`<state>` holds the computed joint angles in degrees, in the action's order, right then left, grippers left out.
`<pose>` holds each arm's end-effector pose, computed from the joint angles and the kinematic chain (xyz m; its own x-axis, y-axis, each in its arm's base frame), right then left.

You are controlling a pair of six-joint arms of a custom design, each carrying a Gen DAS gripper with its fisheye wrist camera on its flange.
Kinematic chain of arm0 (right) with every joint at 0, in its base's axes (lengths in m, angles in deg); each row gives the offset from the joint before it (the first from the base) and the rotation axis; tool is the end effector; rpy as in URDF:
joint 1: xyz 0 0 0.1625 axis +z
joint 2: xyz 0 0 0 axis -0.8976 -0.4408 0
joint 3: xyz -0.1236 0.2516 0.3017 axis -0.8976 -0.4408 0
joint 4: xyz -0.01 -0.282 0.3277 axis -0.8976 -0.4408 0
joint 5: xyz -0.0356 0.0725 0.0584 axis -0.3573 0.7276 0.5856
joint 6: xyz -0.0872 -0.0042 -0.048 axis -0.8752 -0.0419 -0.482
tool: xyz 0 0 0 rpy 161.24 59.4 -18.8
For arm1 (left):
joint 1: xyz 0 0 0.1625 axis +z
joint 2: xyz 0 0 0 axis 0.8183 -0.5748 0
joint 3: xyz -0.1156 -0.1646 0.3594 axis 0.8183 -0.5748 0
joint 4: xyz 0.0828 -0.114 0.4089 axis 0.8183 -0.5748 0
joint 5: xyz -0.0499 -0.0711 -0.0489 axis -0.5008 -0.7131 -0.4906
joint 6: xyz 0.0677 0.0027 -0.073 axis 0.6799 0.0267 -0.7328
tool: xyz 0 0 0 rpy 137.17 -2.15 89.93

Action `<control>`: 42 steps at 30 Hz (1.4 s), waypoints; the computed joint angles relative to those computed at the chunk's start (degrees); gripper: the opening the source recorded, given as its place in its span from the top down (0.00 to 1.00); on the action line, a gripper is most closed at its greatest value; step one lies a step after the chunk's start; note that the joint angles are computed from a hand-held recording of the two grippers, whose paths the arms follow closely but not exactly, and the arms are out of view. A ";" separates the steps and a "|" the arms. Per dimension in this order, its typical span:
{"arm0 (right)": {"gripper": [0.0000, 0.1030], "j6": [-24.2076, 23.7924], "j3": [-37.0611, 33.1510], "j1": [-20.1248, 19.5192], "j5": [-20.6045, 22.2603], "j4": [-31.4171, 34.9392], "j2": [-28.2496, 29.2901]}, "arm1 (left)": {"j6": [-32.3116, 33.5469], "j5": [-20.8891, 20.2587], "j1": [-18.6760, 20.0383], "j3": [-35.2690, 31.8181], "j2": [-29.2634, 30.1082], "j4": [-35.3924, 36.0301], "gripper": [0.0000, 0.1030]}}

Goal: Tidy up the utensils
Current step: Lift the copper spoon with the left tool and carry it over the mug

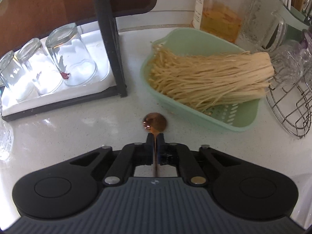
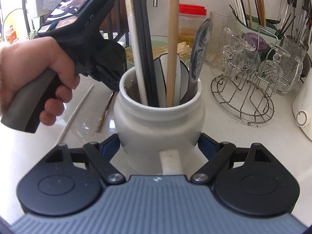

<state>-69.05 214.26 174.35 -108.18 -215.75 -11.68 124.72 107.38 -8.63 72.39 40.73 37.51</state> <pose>0.1980 -0.3809 0.1541 -0.6622 0.1863 0.7258 -0.4336 0.6947 -0.5739 -0.3035 -0.6027 0.0246 -0.6481 0.4212 -0.6344 0.6044 0.7914 -0.0920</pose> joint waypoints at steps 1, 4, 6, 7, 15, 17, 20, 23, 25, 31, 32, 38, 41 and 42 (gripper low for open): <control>0.14 0.14 -0.03 0.01 -0.03 0.21 -0.05 | -0.07 0.22 -0.01 0.23 -0.16 -0.16 0.97; 0.14 -0.11 0.08 -0.15 0.14 0.32 -0.25 | -0.03 1.10 -0.06 1.96 -1.47 -1.02 0.97; 0.14 -0.66 0.23 -0.35 0.53 -0.12 -0.31 | 0.10 1.29 -0.43 4.78 -3.40 -2.37 0.97; 0.14 -0.89 0.29 -0.38 0.61 -0.31 -0.29 | -0.29 1.64 -0.56 6.00 -4.35 -2.76 0.97; 0.14 -1.82 0.79 -0.71 1.60 -0.43 -0.80 | -5.35 3.78 -2.45 16.68 -13.72 -7.42 0.97; 0.14 -2.00 0.88 -0.81 1.83 -0.18 -1.02 | -6.72 4.21 -3.10 19.23 -16.41 -8.72 0.97; 0.14 -2.03 1.02 -0.89 2.15 0.19 -1.29 | -8.67 4.45 -4.43 22.88 -20.81 -10.99 0.97; 0.14 -1.98 1.21 -0.91 2.40 0.60 -1.58 | -10.21 4.21 -6.11 25.95 -25.17 -13.32 0.97; 0.14 -1.91 1.33 -0.82 2.46 0.82 -1.65 | -10.25 4.43 -7.20 27.67 -28.11 -15.45 0.97; 0.14 -1.99 1.68 -0.65 2.95 1.50 -1.96 | -8.48 4.88 -10.79 29.86 -33.79 -21.21 0.97; 0.14 -2.00 1.75 -0.60 3.00 1.53 -2.01 | -8.13 4.92 -11.35 29.99 -34.32 -22.18 0.97; 0.14 -2.41 1.98 -0.66 3.29 0.82 -1.88 | -6.19 7.95 -14.10 30.86 -36.48 -26.03 0.97; 0.14 -2.36 1.99 -0.59 3.23 0.69 -1.79 | -5.30 9.19 -15.04 30.37 -35.79 -26.37 0.97; 0.14 -2.37 1.98 -0.56 3.22 0.61 -1.73 | -5.60 10.03 -15.14 29.86 -35.25 -26.02 0.97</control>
